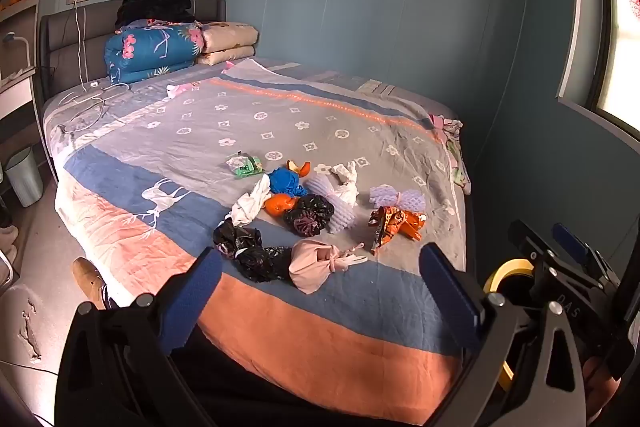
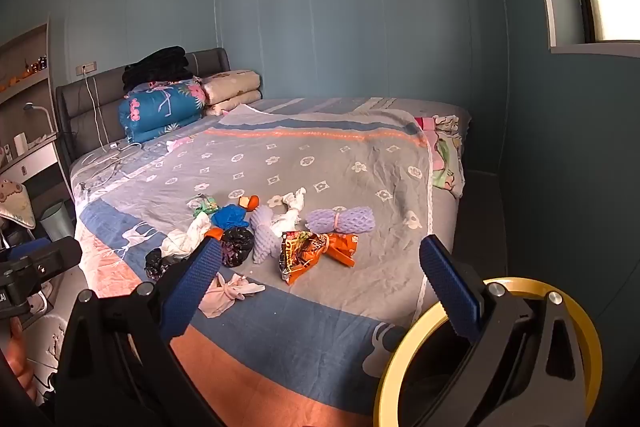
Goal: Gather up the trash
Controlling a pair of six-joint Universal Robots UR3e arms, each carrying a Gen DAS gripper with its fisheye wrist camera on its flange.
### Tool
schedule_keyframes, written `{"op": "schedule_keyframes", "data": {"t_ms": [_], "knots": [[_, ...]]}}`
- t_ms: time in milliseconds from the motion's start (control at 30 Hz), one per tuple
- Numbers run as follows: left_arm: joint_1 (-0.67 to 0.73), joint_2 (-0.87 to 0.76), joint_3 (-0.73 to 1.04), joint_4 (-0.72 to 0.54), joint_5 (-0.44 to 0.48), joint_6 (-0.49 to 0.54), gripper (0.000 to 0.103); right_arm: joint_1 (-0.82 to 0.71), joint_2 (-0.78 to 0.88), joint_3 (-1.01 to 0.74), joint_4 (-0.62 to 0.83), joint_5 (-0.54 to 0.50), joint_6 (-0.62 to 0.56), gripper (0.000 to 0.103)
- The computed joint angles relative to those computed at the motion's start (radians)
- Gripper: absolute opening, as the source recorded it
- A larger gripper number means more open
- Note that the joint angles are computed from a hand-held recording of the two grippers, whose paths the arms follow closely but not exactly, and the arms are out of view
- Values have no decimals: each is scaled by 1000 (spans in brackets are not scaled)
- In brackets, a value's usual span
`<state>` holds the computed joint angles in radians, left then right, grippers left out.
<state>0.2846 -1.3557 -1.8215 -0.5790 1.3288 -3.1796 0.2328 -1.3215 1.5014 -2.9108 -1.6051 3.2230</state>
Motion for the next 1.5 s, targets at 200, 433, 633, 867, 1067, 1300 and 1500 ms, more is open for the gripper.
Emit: {"op": "schedule_keyframes", "data": {"t_ms": [200,433,633,867,1067,1300,1500], "knots": [[10,3,-4,3,-5,4,95,-3,-2,1,4,6,2,95],[-5,-2,-2,9,11,6,95,-10,7,-16,17,10,1,95],[-6,-2,0,6,13,5,95,-6,2,3,3,7,3,95],[-6,-3,1,4,12,5,95,-14,7,13,-7,13,1,95],[-6,-3,1,3,13,5,95,-14,11,1,5,13,1,95],[-6,-3,2,2,14,6,95,-13,16,30,-25,8,5,95],[-6,-3,2,2,14,6,95,-17,19,38,-32,12,4,95]]}}
